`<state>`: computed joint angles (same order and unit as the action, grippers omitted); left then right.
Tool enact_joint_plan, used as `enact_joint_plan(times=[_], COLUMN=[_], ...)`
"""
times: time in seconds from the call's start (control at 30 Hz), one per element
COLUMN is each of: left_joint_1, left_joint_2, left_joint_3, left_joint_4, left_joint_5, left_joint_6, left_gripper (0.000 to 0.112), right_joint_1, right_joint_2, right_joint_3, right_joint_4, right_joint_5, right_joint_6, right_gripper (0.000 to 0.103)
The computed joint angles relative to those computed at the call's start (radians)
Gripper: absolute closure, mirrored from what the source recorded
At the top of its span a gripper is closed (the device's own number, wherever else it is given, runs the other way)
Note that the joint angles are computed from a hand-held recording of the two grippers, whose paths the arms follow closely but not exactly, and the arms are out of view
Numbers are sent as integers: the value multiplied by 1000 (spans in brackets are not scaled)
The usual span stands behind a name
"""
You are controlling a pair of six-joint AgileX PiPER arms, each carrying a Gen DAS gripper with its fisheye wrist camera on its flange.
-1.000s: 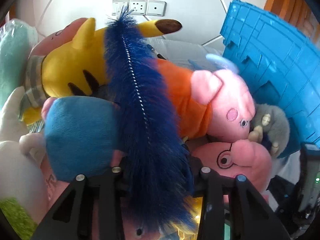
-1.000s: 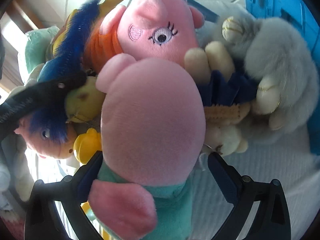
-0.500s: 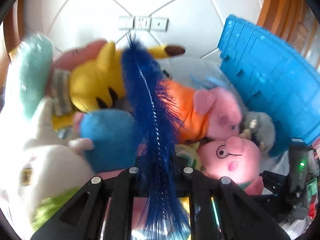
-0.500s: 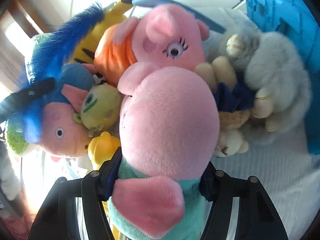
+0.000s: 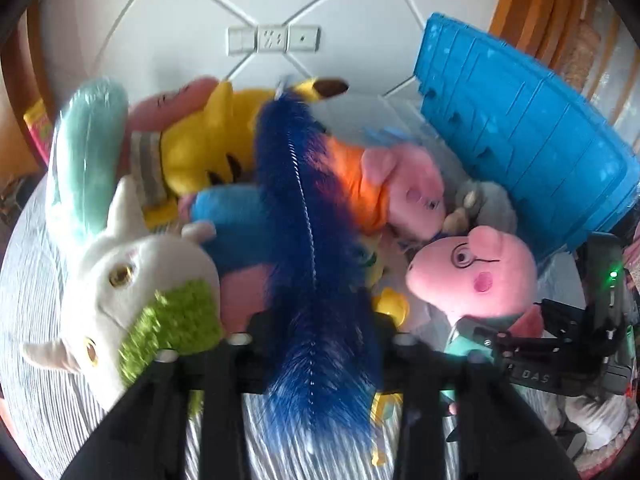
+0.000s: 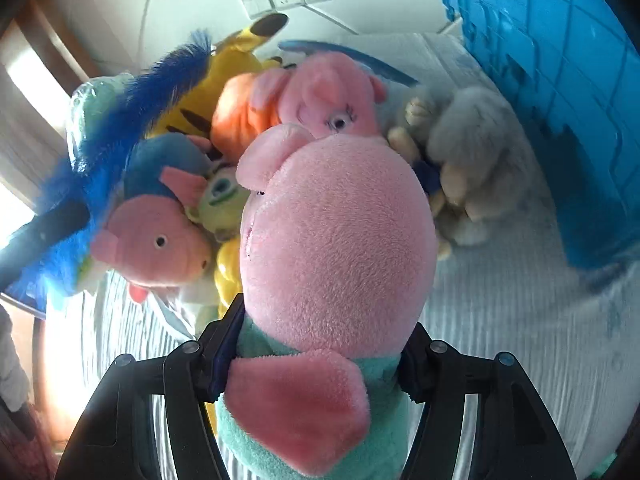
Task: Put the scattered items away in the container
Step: 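Grasp the blue feather duster with the left tool while the right tool grasps the George Pig plush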
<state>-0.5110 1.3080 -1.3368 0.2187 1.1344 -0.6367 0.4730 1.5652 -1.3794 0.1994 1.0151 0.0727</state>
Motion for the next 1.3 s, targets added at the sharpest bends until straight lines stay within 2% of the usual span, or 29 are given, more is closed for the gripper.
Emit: enact_joint_plan(times=[0.03,0.07,0.13,0.33,0.5,0.57,0.6,0.63,0.67,0.83,1.0,1.1,1.3], left_joint_1=[-2,1,11,103,150,151,154,154,151,113,54,-6,-160], left_joint_2=[7,13,30,149,332,406,433,454,454,355,170,83,0], left_joint_3=[6,9,-2,-81,-197,-235,-247,-254,-240,-165,-125,-132,-203], left_joint_4=[-2,-4,-8,-41,-92,-90,-99,-95,-88,-11,64,120,256], left_joint_5=[1,-2,-14,-93,-136,-121,-108,-92,-99,-115,-86,-38,83], left_joint_6=[-4,-7,-1,40,74,68,70,57,46,6,-34,-51,-93], left_gripper=[55,52,46,46,47,61,87,100,100,101,102,102,102], right_joint_1=[-5,-41,-50,-90,-141,-149,-151,-151,-154,-137,-124,-114,-62], right_joint_2=[-6,-44,-41,6,73,120,136,153,165,202,134,64,-55], right_joint_3=[17,60,70,13,-28,-50,-56,-61,-62,-94,-90,-96,-136], right_joint_4=[0,17,20,33,63,89,94,95,107,105,110,94,31], right_joint_5=[2,13,16,37,52,55,59,61,59,49,27,19,29], right_joint_6=[-2,-41,-47,-89,-154,-180,-191,-200,-213,-220,-212,-189,-96], right_gripper=[39,39,39,39,39,39,39,39,39,40,42,42,42])
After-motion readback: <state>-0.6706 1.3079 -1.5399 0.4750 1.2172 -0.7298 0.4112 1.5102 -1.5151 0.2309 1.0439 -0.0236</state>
